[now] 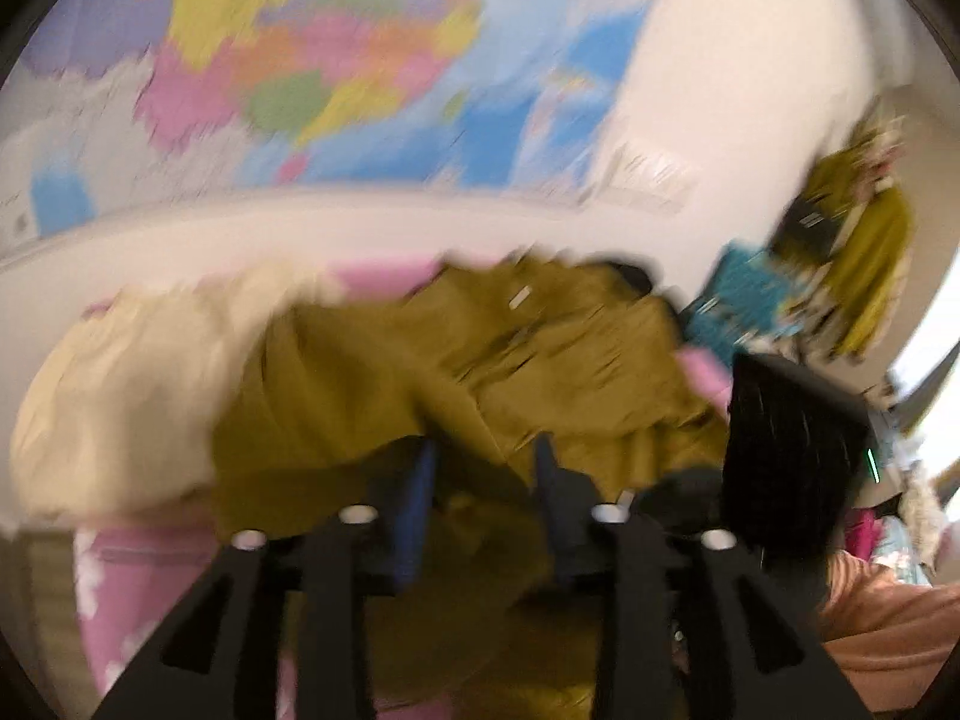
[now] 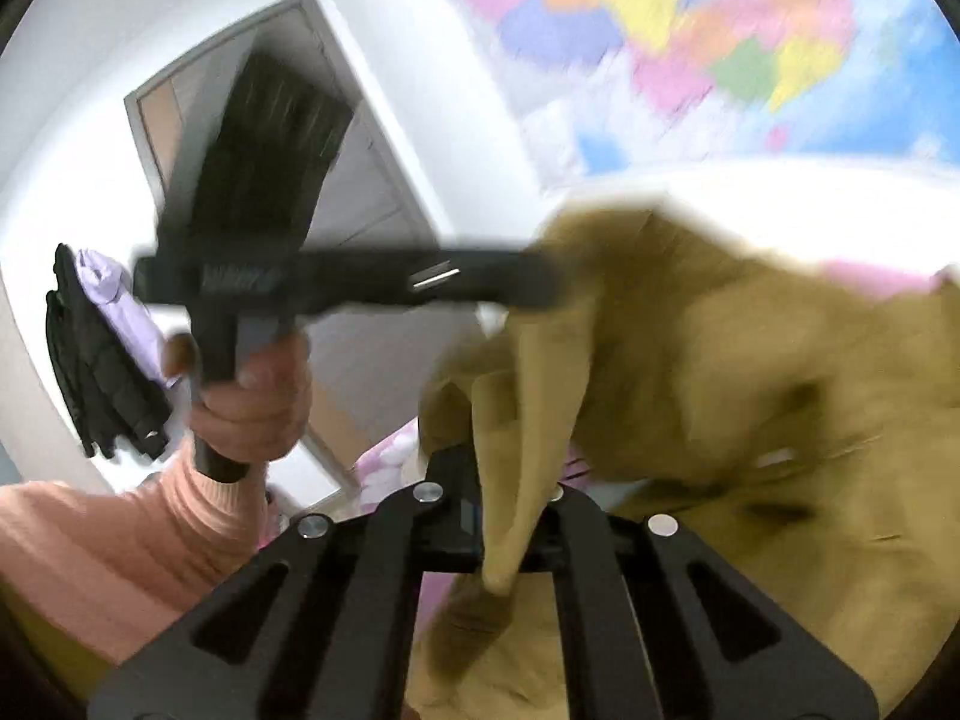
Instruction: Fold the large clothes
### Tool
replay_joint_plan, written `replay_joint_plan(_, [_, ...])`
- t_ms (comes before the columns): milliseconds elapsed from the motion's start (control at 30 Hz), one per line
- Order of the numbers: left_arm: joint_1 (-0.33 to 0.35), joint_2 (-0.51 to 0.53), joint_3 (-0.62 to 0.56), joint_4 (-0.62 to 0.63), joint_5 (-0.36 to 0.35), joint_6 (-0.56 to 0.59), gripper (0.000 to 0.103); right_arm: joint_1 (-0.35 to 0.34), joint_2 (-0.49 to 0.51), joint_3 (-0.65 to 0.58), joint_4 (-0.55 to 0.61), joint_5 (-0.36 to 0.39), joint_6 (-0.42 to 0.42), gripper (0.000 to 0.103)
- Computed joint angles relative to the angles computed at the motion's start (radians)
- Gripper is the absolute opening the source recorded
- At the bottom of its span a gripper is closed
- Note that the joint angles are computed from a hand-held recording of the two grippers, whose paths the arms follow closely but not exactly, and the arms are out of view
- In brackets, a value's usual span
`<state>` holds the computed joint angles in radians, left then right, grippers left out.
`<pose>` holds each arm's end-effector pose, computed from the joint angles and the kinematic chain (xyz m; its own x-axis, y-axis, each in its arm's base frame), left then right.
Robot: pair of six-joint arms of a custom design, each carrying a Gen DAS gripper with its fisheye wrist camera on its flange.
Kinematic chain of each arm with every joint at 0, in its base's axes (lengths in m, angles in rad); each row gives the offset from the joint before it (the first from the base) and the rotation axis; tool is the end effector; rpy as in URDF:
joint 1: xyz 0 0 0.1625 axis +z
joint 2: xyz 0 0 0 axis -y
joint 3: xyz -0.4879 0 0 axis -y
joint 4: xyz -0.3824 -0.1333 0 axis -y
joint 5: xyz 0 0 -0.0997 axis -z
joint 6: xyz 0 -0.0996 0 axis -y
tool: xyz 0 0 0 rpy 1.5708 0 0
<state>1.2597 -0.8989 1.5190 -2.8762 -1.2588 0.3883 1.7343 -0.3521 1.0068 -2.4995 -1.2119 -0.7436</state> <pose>-0.0742 -0.7662 0.3118 -0.8039 0.3775 -0.4596 0.5849 0.6419 -0.4958 0.3097 -0.8434 0.0351 -0.5625 -0.8242 -0.0657 -0.7302 0.5325 -0.4281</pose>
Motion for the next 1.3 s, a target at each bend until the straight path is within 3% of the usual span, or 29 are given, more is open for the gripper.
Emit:
replay_joint_plan(100, [-0.001, -0.009, 0.028, -0.097, -0.088, 0.044, 0.05, -0.013, -0.078, 0.001, -0.01, -0.092, -0.001, 0.002])
replay_joint_plan(233, [0.003, 0.022, 0.015, -0.158, -0.056, 0.046, 0.051, -0.037, -0.121, -0.081, 0.039, -0.259, 0.056, 0.002])
replay_joint_plan(333, [0.011, 0.095, -0.047, -0.163, 0.085, 0.033, 0.051, -0.061, -0.128, -0.14, 0.074, -0.381, 0.09, 0.002])
replay_joint_plan(433, [0.033, 0.166, -0.13, -0.073, 0.162, 0.003, 0.051, -0.1, -0.097, -0.202, 0.129, -0.473, 0.134, 0.002])
replay_joint_plan(633, [0.056, 0.291, -0.287, 0.059, 0.26, 0.003, 0.056, -0.152, -0.033, -0.221, 0.142, -0.538, 0.207, 0.005])
replay_joint_plan(700, [0.054, 0.331, -0.327, 0.056, 0.312, 0.029, 0.061, -0.164, -0.041, -0.212, 0.149, -0.511, 0.216, 0.018])
replay_joint_plan(767, [0.055, 0.361, -0.37, 0.081, 0.334, 0.037, 0.062, -0.177, -0.069, -0.164, 0.122, -0.491, 0.23, 0.066])
replay_joint_plan(833, [0.053, 0.385, -0.408, 0.102, 0.346, 0.04, 0.062, -0.182, -0.082, -0.114, 0.065, -0.462, 0.253, 0.077])
replay_joint_plan(900, [0.053, 0.413, -0.453, 0.131, 0.37, 0.03, 0.062, -0.2, -0.116, -0.053, 0.055, -0.409, 0.257, 0.077])
replay_joint_plan(1000, [0.059, 0.452, -0.522, 0.161, 0.392, 0.012, 0.062, -0.206, -0.141, 0.008, 0.015, -0.417, 0.232, 0.072])
replay_joint_plan(1067, [0.059, 0.471, -0.556, 0.177, 0.412, -0.014, 0.062, -0.215, -0.15, 0.032, -0.011, -0.388, 0.234, 0.029])
replay_joint_plan(1133, [0.054, 0.487, -0.576, 0.159, 0.433, -0.017, 0.062, -0.219, -0.152, 0.041, -0.069, -0.357, 0.248, 0.002])
replay_joint_plan(1233, [0.04, 0.508, -0.591, 0.111, 0.488, -0.009, 0.06, -0.227, -0.183, 0.085, -0.214, -0.308, 0.28, 0.002])
replay_joint_plan(1300, [0.027, 0.498, -0.551, 0.003, 0.505, 0.036, 0.06, -0.229, -0.188, 0.088, -0.289, -0.338, 0.306, 0.002])
